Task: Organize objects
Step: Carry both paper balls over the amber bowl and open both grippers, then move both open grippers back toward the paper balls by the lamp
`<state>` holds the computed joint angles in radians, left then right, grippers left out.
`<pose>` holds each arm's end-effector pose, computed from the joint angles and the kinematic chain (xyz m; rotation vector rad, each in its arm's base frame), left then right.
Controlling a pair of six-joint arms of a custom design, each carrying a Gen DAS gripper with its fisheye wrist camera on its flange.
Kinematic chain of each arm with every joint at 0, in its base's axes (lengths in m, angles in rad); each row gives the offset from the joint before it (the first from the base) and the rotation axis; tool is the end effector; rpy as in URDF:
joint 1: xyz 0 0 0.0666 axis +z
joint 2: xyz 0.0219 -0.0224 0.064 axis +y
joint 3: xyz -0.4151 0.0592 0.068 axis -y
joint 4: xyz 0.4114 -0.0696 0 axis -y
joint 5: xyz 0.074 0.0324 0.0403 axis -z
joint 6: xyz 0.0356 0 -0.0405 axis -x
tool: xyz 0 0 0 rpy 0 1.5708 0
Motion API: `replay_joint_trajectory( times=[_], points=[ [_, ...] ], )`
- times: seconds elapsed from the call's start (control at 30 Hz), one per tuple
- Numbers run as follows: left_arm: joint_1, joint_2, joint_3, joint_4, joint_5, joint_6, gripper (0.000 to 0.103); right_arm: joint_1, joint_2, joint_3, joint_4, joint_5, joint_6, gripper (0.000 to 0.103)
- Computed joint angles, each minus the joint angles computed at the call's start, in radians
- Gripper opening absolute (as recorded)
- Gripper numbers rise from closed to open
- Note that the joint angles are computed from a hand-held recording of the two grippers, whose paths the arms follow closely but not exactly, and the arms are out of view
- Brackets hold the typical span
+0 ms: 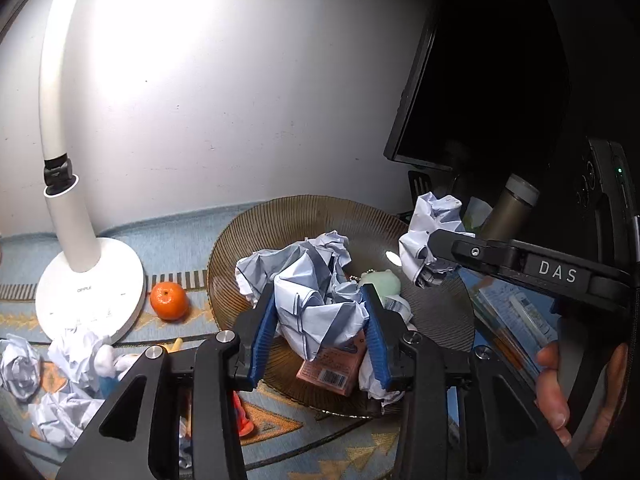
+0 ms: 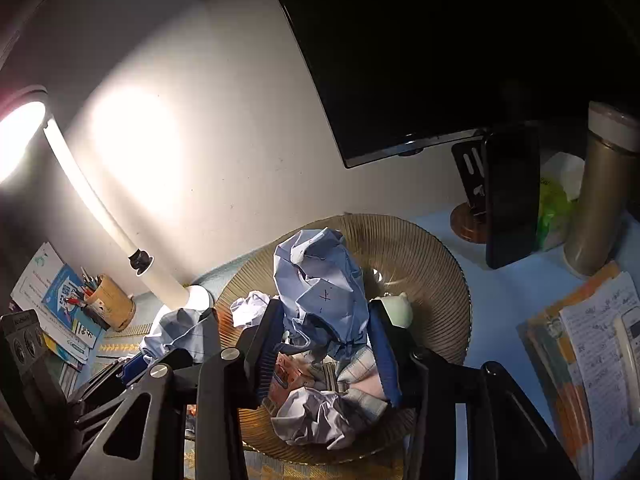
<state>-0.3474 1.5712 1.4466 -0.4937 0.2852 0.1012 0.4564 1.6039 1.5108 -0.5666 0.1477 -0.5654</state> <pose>0.5477 -0.2094 0.4317 0.4339 2.1739 -0.5631 0.5405 0.2591 0.4379 0.2040 2.2420 0.3937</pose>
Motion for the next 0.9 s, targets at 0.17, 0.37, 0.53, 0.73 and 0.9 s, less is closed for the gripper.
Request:
replay_joint_trajectory(
  times=[0.17, 0.37, 0.53, 0.73, 0.9],
  points=[
    [-0.004, 0.008, -0.008, 0.027, -0.029, 0.028, 0.087, -0.014, 0.038, 0.023, 0.000, -0.025, 0.000, 0.055],
    [0.038, -0.079, -0.079, 0.044, -0.008, 0.055, 0.087, -0.001, -0.014, -0.046, 0.031, -0.040, 0.001, 0.055],
    [0.103, -0.238, -0.203, 0.065, -0.051, 0.076, 0.087, 0.079, -0.084, -0.092, 0.047, 0.015, 0.030, 0.055],
    [0.245, -0.384, -0.332, 0.012, 0.022, 0.056, 0.087, 0.217, -0.115, -0.111, 0.073, 0.037, 0.070, 0.073],
    [0.325, -0.394, -0.445, 0.043, -0.109, 0.067, 0.087, 0.317, -0.051, -0.136, 0.132, 0.087, 0.089, 0.080]
  ],
)
